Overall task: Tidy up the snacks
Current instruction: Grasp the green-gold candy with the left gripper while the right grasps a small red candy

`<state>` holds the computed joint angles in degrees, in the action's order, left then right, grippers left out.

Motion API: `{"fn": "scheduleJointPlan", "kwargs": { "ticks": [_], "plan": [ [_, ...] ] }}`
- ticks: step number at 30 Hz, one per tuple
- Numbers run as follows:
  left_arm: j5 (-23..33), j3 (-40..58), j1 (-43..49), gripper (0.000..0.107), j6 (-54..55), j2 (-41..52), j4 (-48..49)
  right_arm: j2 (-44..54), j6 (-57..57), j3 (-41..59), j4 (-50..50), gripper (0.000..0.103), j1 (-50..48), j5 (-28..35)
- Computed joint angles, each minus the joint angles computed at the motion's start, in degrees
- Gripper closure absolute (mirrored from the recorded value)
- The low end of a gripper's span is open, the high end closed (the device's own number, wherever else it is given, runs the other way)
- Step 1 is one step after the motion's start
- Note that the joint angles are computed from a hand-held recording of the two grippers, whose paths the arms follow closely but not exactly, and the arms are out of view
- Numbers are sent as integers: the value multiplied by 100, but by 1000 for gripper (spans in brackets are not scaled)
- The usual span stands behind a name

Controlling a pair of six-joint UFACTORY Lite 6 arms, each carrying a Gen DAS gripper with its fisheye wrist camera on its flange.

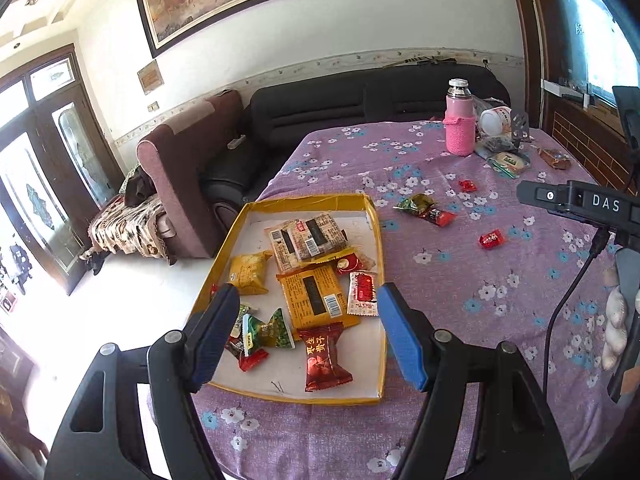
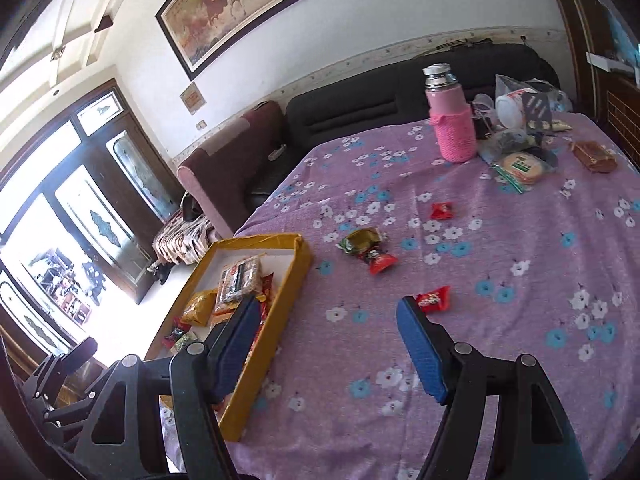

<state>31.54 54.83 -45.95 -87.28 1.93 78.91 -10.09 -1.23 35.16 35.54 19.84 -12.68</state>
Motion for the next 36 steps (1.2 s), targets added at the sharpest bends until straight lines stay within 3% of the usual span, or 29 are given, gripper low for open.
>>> {"fn": "scheduleJointPlan", "kwargs": {
  "ticks": [5, 9, 20, 27, 32, 36],
  "plan": [
    [268, 170, -269, 36, 99, 143, -104, -386, 2298, -558, -2350, 30, -681, -1],
    [302, 345, -306, 36, 159, 388, -163, -358, 3298, -724, -3422, 30, -977, -115],
    [-663, 882, 195, 36, 609, 1139, -594, 222, 4534, -668, -4884, 30, -1730, -456],
    [-1101, 1618, 387, 36, 1181, 1938, -1025, 1368, 4988, -117, -5506, 30, -2139, -716],
    [-1488, 2415, 613, 36, 2672, 2621, -2495, 2582, 5237, 709, -5898, 30, -2140, -836],
    [-1563, 3312, 761, 36, 4425, 3262, -4265, 3440, 5145, 1492, -5902, 30, -2027, -750]
  ]
}}
